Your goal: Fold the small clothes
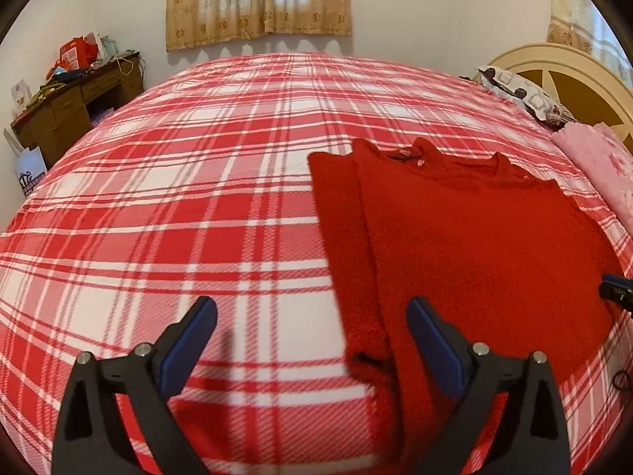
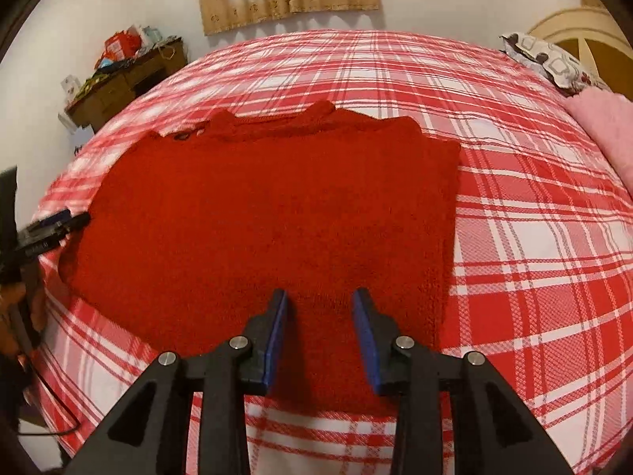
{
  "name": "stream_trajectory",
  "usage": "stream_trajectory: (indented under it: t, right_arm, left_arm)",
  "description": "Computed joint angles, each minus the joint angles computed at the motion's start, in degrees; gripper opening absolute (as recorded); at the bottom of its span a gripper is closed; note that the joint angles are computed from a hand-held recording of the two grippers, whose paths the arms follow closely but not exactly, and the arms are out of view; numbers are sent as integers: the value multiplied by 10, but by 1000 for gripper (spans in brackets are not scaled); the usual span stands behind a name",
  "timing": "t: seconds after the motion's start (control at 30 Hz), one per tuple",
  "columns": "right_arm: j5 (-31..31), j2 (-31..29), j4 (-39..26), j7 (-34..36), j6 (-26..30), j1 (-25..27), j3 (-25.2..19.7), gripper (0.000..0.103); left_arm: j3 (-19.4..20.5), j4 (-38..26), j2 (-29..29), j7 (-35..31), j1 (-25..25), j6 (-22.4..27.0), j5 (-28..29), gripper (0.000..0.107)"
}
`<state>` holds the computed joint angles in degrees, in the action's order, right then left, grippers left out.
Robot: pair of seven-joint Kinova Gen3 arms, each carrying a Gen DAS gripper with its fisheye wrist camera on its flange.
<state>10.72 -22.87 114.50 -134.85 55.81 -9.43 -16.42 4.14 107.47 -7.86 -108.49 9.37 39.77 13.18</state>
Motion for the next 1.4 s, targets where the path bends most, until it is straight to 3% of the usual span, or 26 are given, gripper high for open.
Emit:
stream_trajectory:
  t: [0.1,0.2,0.4,0.53,0.77,1.0,1.2,1.4]
  right_arm:
    - [15,-5,11,-12,-8,6,-17,36]
    - [48,6,-23,-60,45,23,-73,36]
    - [124,32,-66,-90,73,-19,-140,54]
    - [155,80,-87,-102,76,-54,-159,54]
    - [203,125,-102,-135,75,-113,-166,54]
    - [224,145,-107,-150,66,-172,-146,55]
    - [247,163,-109,-154,61,-225,-128,56]
    - [273,187,-121,-152,64,-275,-104,60]
  left_arm:
    - [-7,-1,1,-12,-2,3,4,101]
    - [-12,-2,-1,-17,-5,9,17,101]
    - [-8,-3,-7,-22,-4,9,10,101]
    - [-10,-12,-3,-31,-5,16,12,101]
    - [-19,-20,6,-50,-13,29,35,103]
    - [-27,-27,16,-76,-24,42,64,103]
    - [-16,-36,25,-73,-29,43,52,103]
    - [-39,-57,42,-141,-41,79,134,103]
